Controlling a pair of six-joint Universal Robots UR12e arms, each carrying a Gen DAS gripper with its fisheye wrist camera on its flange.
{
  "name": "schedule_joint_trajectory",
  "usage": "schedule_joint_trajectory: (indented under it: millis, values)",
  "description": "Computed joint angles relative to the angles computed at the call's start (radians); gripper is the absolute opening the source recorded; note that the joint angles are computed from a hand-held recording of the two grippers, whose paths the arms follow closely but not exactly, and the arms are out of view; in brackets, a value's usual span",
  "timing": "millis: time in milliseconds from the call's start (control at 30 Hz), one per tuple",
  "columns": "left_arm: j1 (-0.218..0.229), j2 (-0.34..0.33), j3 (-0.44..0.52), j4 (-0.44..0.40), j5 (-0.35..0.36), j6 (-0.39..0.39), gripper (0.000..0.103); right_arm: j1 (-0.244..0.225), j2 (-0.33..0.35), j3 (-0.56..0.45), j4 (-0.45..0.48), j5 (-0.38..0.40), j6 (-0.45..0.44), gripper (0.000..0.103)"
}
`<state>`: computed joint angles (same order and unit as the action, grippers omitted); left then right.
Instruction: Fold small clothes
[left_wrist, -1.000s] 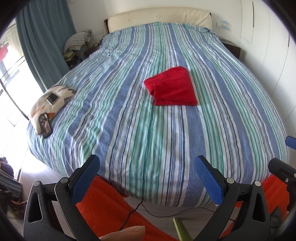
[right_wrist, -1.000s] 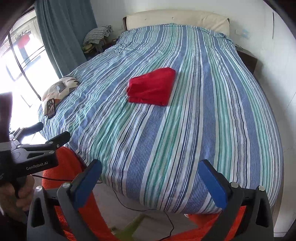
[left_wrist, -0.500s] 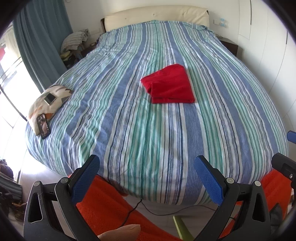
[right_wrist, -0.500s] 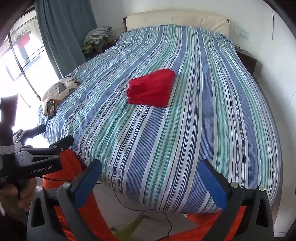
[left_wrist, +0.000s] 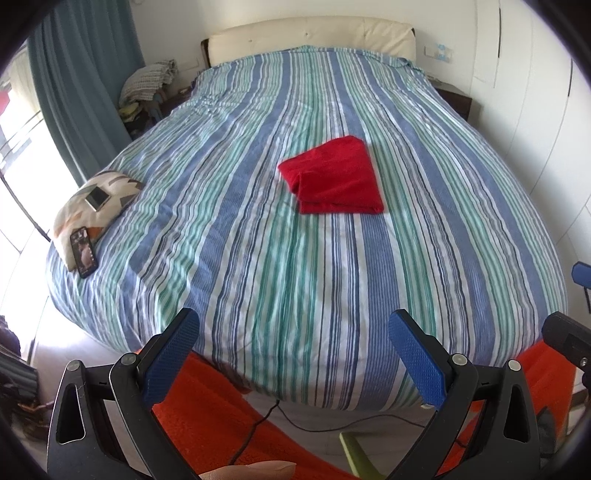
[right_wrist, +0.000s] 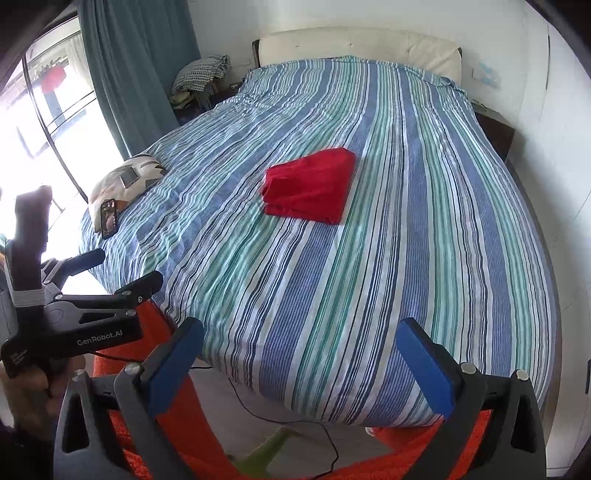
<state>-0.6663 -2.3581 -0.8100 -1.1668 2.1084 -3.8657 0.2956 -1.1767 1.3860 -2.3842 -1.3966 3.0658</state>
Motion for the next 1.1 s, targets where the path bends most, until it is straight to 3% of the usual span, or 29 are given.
schedule_joint_trajectory:
  millis: [833, 1100]
  values:
    - [0.001, -0.004, 0.011, 0.002, -0.004, 0.002, 0.103, 0.000, 0.004, -0.001, 0.015, -0.003, 0.021, 0.102]
    - [-0.009, -0.004, 0.005, 0.016, 0.044, 0.001, 0.103, -0.002, 0.003, 0.006, 0.000, 0.000, 0.030, 0.102]
